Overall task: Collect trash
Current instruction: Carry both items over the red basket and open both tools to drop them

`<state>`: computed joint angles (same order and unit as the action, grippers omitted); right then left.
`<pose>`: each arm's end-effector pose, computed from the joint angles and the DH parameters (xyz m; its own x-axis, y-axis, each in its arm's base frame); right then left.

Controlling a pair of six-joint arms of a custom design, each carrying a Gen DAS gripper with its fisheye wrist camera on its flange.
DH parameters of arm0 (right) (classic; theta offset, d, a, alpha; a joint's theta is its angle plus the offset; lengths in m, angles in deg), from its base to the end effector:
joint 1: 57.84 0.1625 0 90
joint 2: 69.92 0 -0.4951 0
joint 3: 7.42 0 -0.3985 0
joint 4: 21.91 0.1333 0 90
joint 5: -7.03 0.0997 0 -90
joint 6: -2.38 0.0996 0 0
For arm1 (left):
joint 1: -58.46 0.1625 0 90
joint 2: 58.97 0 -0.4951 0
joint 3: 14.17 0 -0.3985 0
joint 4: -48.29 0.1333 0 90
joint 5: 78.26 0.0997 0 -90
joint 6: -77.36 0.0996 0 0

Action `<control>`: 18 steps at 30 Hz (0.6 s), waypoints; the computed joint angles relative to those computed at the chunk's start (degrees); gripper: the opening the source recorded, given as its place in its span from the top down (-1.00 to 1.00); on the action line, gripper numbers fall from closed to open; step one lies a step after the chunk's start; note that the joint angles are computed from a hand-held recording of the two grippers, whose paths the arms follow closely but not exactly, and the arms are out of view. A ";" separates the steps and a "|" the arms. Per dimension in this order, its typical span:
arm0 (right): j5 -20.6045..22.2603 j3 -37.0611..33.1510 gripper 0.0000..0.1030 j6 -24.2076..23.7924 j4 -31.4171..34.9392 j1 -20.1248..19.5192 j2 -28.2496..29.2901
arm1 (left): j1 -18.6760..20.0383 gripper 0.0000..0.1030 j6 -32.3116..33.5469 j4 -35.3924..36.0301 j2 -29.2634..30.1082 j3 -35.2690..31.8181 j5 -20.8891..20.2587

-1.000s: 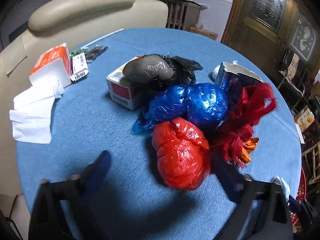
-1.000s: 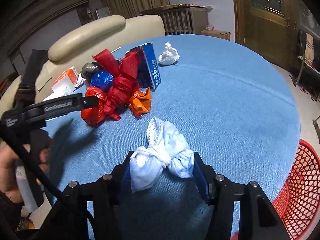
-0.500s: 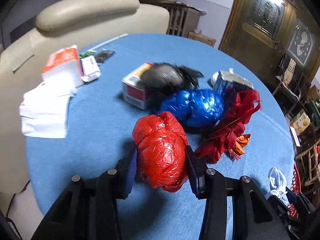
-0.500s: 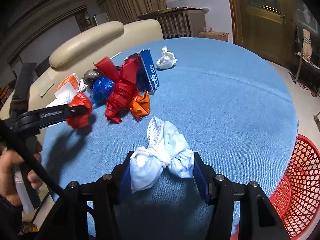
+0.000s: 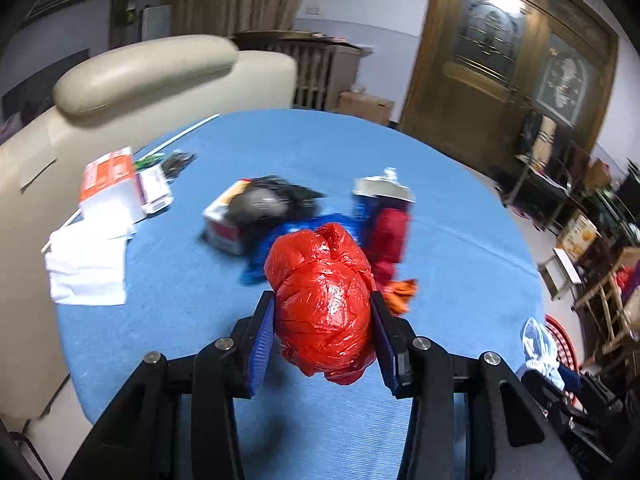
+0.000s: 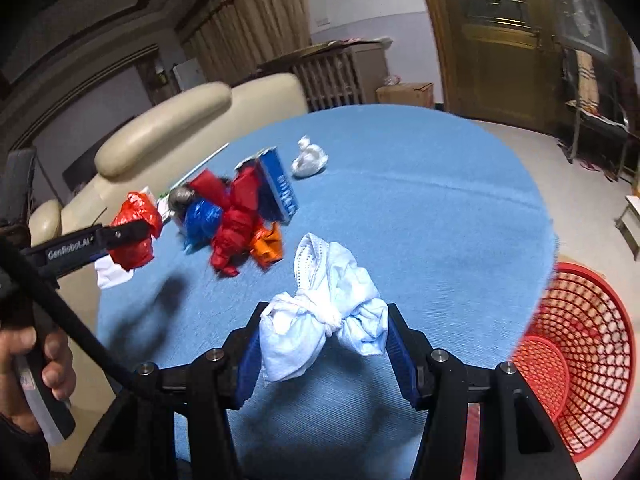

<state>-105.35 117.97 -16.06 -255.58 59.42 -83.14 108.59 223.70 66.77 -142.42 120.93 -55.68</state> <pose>0.2976 -0.3694 -0.1197 -0.7427 -0.4738 0.4732 -0.6593 0.6410 -0.3930 0.0300 -0.3155 0.2720 -0.7469 -0.3957 -0.5344 0.2270 0.6037 -0.7642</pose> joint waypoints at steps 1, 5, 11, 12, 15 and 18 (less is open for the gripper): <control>-0.23 0.59 -0.14 0.26 -1.15 -0.11 -0.24 | -0.53 0.08 0.46 -0.43 0.64 -0.09 0.58; -1.38 3.15 -0.14 1.11 -6.31 -1.03 -1.00 | -2.14 0.08 2.84 -2.04 3.27 -0.79 2.38; -3.44 7.72 -0.14 2.27 -14.47 -4.62 -2.07 | -4.08 0.08 6.51 -4.46 6.98 -2.16 5.16; -3.81 8.47 -0.14 2.55 -15.69 -5.39 -2.23 | -4.41 0.08 7.36 -5.03 7.97 -2.54 5.79; -4.72 10.43 -0.14 2.79 -19.26 -7.66 -2.52 | -5.03 0.08 9.69 -6.30 9.78 -3.53 7.47; -5.47 11.75 -0.14 2.63 -22.10 -9.50 -2.84 | -5.84 0.08 11.82 -7.71 12.20 -4.64 9.33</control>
<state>-110.82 129.72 -13.43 -277.69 49.92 -85.99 102.75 235.52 59.05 -130.22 116.29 -46.35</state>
